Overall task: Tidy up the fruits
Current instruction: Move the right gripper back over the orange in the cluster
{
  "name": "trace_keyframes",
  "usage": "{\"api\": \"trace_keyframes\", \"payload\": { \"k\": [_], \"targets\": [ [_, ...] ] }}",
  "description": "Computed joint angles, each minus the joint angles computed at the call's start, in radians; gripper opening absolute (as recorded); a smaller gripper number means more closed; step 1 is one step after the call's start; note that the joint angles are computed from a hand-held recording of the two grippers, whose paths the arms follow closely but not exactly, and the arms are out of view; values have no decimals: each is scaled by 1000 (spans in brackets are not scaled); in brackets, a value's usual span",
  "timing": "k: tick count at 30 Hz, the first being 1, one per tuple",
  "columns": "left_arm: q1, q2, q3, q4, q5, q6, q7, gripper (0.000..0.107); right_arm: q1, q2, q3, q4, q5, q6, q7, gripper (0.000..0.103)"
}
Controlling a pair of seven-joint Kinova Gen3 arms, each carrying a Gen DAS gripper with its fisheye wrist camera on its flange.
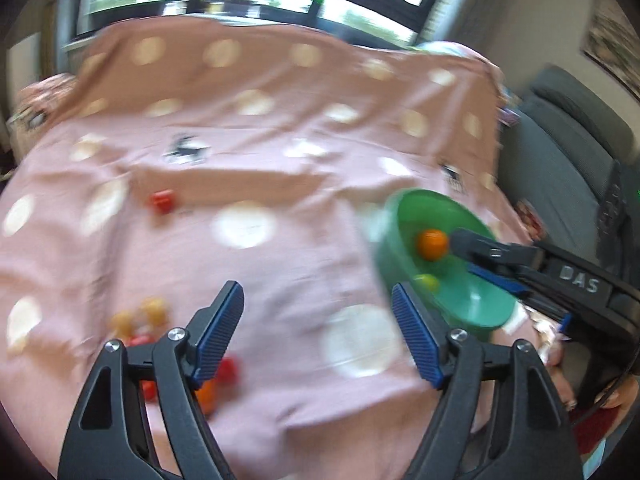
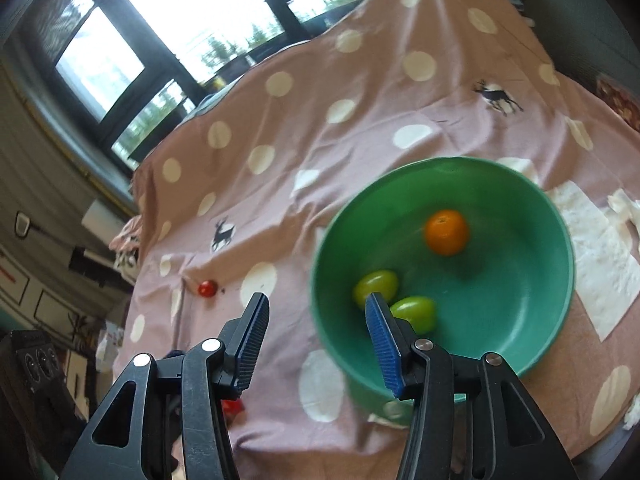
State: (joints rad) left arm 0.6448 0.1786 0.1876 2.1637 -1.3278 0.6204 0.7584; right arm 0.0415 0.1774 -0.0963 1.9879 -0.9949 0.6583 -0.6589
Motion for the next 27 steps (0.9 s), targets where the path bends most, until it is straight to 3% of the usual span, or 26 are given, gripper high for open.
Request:
{"api": "trace_keyframes", "payload": {
  "k": [5, 16, 24, 27],
  "targets": [
    [17, -42, 15, 107, 22, 77, 118, 78, -82, -24, -32, 16, 79, -53, -36, 51],
    [-108, -97, 24, 252, -89, -18, 328, 77, -191, 65, -86, -37, 258, 28, -134, 51],
    [-156, -113, 28, 293, -126, -63, 399, 77, -266, 140, -120, -75, 384, 56, -239, 51],
    [-165, -114, 32, 294, -109, -63, 400, 76, -249, 163, -143, -91, 378, 100, -226, 51]
  ]
}}
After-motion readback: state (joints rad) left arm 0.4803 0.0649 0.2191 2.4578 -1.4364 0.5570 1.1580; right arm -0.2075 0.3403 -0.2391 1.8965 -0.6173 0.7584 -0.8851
